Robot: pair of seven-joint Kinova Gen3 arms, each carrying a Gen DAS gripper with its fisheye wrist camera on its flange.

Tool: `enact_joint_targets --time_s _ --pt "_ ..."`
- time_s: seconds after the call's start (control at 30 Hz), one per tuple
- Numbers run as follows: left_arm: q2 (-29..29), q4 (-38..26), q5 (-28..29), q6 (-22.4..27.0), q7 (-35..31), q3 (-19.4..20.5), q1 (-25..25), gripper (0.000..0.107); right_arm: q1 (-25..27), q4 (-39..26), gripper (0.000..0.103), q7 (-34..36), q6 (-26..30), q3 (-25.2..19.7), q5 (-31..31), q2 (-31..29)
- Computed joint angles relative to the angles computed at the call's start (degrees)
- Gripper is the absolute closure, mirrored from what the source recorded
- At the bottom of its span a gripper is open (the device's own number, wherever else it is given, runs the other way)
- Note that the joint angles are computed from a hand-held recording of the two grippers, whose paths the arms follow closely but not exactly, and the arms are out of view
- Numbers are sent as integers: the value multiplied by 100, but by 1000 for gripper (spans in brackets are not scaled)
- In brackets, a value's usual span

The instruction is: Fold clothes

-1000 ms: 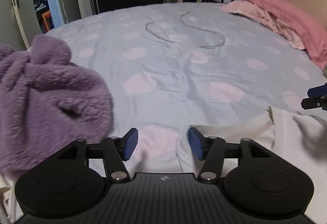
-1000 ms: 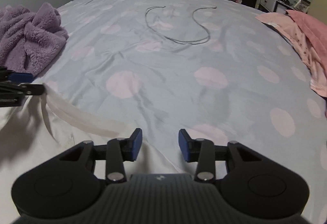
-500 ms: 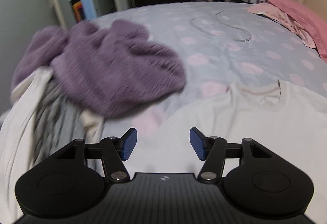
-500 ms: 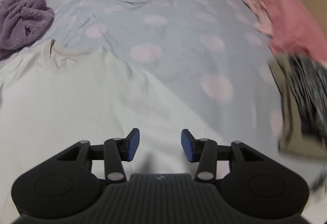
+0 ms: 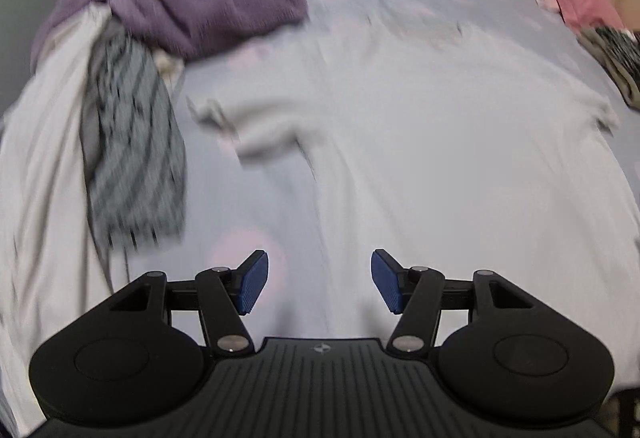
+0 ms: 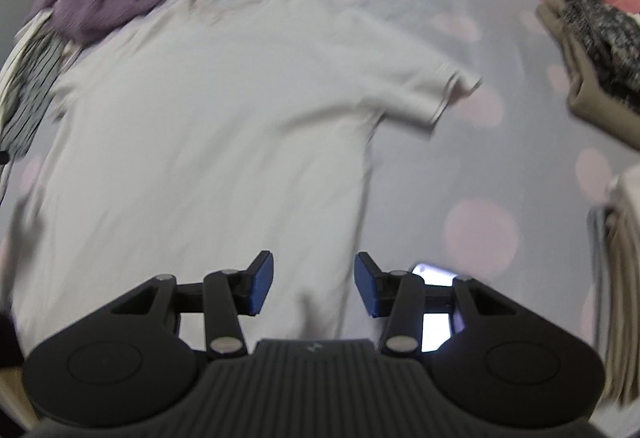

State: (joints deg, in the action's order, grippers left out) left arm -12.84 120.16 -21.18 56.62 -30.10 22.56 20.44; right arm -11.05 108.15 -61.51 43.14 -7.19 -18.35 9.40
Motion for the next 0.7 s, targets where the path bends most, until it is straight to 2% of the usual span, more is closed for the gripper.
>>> enact_joint_targets --time_s 0.13,0.27,0.4,0.57,0.63,0.67,0.7 --pt "-96 73 458 283 342 336 278 52 68 439 55 201 335 53 34 -321" --pt "67 46 733 499 526 452 481 52 51 897 55 197 532 151 359 -495" --pt "199 -61 639 493 470 472 789 52 -115 1215 55 -97 718 121 746 -558" --pt "264 -143 547 417 540 456 979 52 -298 1497 56 -580 657 68 945 -615" --pt "328 -181 459 437 572 470 1041 52 -333 1522 62 -727 683 68 963 -521" --pt "348 -199 447 448 593 458 1070 52 -356 1546 72 -829 698 62 964 -475" --pt "336 -196 455 432 581 426 1100 52 -395 1577 96 -931 702 43 994 -462"
